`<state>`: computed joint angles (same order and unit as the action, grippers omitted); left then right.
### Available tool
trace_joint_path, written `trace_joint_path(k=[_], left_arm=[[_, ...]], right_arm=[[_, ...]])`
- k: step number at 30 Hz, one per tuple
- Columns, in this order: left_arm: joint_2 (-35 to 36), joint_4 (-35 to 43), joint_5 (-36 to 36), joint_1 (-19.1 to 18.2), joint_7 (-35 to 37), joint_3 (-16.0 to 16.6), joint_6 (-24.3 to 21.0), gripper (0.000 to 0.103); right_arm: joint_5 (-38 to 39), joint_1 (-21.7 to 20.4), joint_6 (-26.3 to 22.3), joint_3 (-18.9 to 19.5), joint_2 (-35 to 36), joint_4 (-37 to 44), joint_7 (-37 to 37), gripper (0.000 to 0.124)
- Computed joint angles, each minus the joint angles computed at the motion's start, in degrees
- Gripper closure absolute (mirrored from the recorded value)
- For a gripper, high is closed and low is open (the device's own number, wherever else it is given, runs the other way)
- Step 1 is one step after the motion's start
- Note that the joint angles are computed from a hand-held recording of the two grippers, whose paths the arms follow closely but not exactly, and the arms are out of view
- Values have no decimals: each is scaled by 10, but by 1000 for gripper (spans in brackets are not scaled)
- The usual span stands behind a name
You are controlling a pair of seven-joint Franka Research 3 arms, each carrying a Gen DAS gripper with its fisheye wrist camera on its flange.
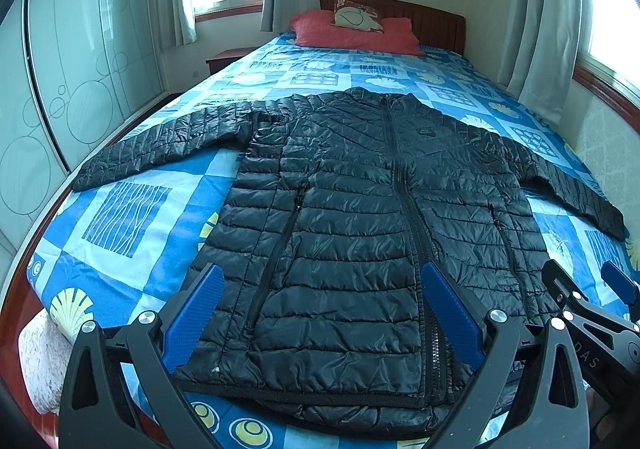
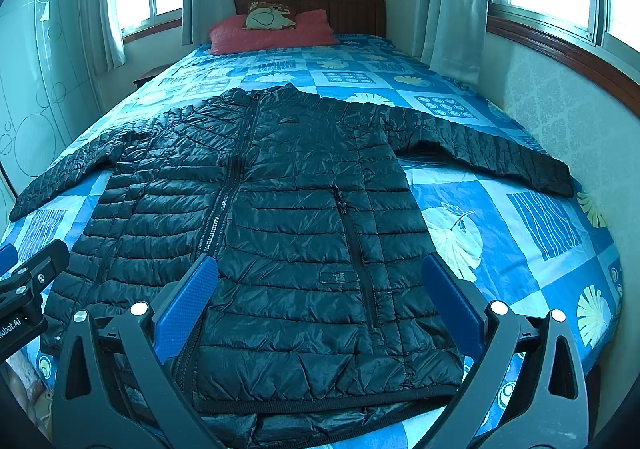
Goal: Fold large clothes
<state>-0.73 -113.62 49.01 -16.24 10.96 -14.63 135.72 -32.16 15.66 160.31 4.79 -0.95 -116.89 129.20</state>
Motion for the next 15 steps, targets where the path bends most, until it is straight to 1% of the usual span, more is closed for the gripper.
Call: trace_joint_path(k=[15], left_arm=[[0, -1, -1, 0, -1, 0, 1, 5]], right_arm=[[-4, 1, 1, -1, 1, 0, 4, 23]])
